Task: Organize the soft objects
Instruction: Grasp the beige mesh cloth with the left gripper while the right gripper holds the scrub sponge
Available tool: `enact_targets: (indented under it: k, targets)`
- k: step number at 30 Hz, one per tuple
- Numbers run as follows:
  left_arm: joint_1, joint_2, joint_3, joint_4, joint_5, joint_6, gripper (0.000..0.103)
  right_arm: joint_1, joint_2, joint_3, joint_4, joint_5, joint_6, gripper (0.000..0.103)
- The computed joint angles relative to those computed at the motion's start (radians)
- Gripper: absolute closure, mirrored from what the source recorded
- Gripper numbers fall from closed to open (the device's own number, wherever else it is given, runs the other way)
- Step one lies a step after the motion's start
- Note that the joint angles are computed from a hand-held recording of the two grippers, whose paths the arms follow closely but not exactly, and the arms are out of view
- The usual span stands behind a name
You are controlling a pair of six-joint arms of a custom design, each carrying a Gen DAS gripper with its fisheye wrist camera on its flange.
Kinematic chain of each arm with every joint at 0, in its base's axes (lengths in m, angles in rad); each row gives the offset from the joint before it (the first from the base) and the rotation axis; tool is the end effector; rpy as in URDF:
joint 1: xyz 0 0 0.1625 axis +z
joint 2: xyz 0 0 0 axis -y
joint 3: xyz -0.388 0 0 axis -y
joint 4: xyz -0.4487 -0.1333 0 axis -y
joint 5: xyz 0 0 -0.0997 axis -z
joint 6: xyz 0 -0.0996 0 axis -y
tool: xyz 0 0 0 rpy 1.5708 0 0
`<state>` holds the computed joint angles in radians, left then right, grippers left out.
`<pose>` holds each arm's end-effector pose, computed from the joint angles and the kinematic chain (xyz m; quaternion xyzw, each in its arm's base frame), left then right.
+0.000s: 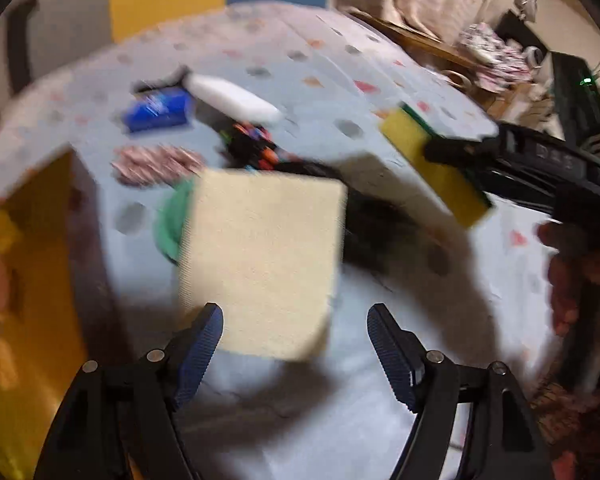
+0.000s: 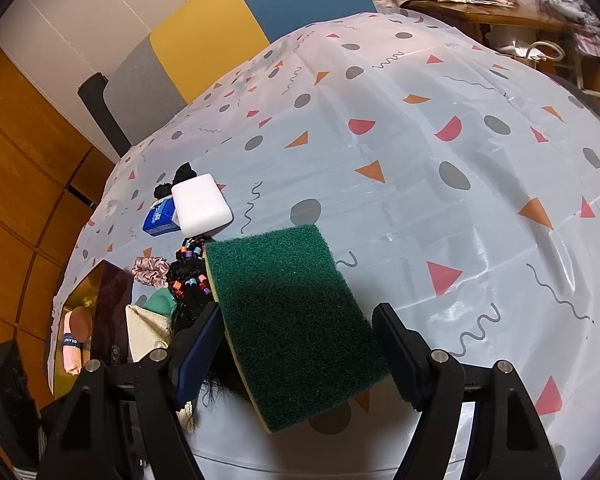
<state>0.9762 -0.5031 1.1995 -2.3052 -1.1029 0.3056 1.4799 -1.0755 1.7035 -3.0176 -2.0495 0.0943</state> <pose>-0.2933 -0.7519 -0.0233 0.4192 0.8776 -0.0517 0.2267 0.0253 -0.6853 0.2527 -0.1764 -0.8787 0.3871 0.2168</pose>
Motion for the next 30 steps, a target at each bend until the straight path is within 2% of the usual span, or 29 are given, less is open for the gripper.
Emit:
enact_targets:
  k: [3,7,11,14,17,21,24,26,30]
  targets:
    - [-0.021,0.001,0.047,-0.170,0.052,0.105,0.020,-0.002,-0.001,0.001,0.000,0.004,0.006,0.027]
    - [-0.025,0.047,-0.012,-0.120,0.094,0.108,0.019,-0.004,-0.003,0.000,0.007,0.012,0.007,0.027]
    - [-0.028,0.064,-0.011,-0.119,0.117,0.106,0.019,-0.005,-0.004,-0.001,0.009,0.016,0.006,0.027]
    - [-0.039,0.089,0.008,-0.209,0.197,0.179,0.019,-0.006,-0.006,0.002,0.006,0.020,0.009,0.026]
    - [-0.034,0.109,-0.015,-0.212,0.249,0.146,0.019,-0.007,-0.007,0.002,0.007,0.022,0.011,0.027]
    - [-0.018,0.093,-0.024,-0.170,0.201,0.093,0.022,-0.008,-0.007,0.002,0.007,0.023,0.012,0.027]
    - [-0.014,0.089,-0.024,-0.157,0.198,0.073,0.028,-0.007,-0.006,0.002,0.008,0.021,0.010,0.027]
    - [-0.013,0.085,-0.021,-0.150,0.191,0.064,0.035,-0.006,-0.005,0.001,0.008,0.018,0.009,0.027]
    - [0.005,0.058,-0.013,-0.136,0.111,0.018,0.054,-0.007,-0.005,0.000,0.009,0.018,0.015,0.027]
